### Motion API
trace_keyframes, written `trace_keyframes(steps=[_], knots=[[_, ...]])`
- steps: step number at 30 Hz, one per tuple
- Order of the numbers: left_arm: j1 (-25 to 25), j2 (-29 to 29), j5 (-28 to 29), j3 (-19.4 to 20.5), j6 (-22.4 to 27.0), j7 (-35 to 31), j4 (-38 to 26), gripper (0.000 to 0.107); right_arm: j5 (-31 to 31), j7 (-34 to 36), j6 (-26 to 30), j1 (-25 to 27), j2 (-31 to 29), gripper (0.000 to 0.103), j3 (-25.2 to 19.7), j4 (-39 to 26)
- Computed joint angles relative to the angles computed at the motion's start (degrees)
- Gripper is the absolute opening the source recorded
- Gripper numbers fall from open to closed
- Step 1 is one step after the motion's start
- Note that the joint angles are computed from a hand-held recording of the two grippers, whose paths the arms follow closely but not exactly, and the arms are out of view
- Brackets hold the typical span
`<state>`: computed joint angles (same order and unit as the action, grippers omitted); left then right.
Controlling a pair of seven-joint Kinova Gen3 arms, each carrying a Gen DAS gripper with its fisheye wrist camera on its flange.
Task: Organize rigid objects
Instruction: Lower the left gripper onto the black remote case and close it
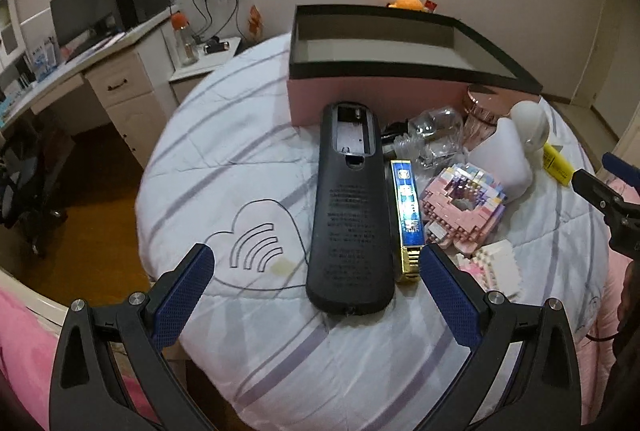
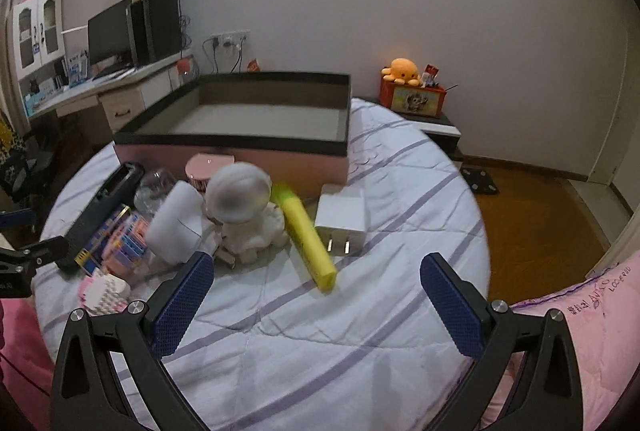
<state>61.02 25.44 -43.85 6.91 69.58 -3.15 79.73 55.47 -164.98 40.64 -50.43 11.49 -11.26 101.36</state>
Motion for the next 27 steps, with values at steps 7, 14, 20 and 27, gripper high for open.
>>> trace_keyframes(steps=[7, 14, 20, 27], knots=[[-2.73, -2.81, 0.61, 0.18, -9.52, 1.93, 5.77, 0.103, -5.09, 5.27, -2.89, 1.57, 2.52, 0.103, 0.94, -0.98], [-3.42, -5.00, -0.65, 0.93, -11.01, 3.20, 9.03, 0.103, -10.61, 10.33, -5.14, 1.24, 3.92, 0.103, 3.34, -0.79], [-5.53, -5.81, 0.43, 1.76, -13.47, 2.45, 10.91, 0.103, -12.11, 13.22, -6.28, 1.56, 4.32, 0.103, 3.85, -1.14], [-6.16, -7.11, -0.34, 1.77, -16.81, 4.61, 13.84, 0.103, -14.22, 16.71, -8.31, 2.37, 4.08, 0.103, 4.21, -0.83]])
